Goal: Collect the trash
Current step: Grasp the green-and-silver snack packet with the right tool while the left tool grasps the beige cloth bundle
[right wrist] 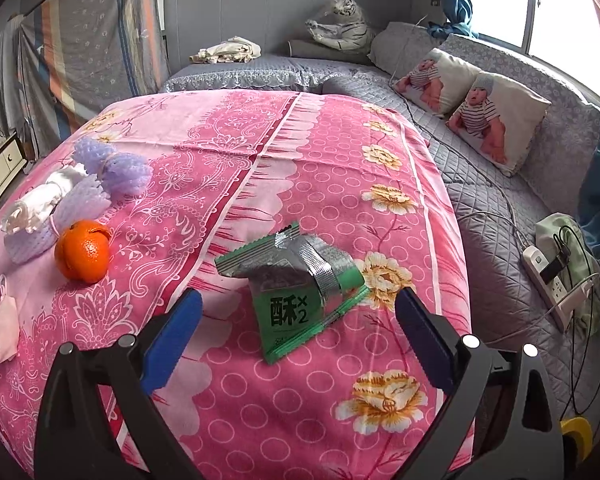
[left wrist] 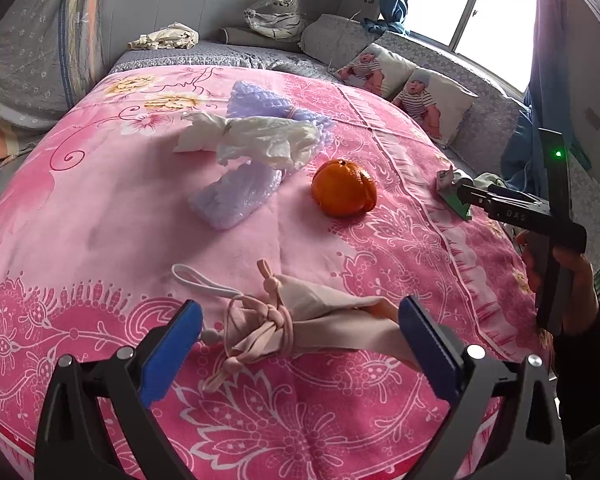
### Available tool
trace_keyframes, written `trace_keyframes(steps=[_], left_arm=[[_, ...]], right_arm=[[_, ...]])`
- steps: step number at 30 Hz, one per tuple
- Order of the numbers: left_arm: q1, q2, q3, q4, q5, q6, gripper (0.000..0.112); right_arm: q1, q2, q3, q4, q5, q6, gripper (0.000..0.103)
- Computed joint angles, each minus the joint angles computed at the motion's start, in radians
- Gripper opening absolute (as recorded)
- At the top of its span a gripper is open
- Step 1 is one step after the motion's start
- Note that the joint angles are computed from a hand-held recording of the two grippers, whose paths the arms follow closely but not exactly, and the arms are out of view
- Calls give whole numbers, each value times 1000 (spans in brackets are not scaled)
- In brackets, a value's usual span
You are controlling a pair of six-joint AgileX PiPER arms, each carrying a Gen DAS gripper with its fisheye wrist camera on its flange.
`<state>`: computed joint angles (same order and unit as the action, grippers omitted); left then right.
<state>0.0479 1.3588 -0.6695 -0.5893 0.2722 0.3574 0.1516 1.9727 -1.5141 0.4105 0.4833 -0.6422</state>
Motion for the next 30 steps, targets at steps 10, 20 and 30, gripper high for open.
trace_keyframes(steps=[10,20,30], left_arm=[[-44,57,-37,121,-10,-117,86],[-56,73,-42,163,-12,-186,51],[-62,36,-26,170,-6,-220,38]], right_arm=[[7,107,-143,-28,86,70,88],[1,138,-191,-14,166,89,57],[-4,104,-161,16,197,58,39]])
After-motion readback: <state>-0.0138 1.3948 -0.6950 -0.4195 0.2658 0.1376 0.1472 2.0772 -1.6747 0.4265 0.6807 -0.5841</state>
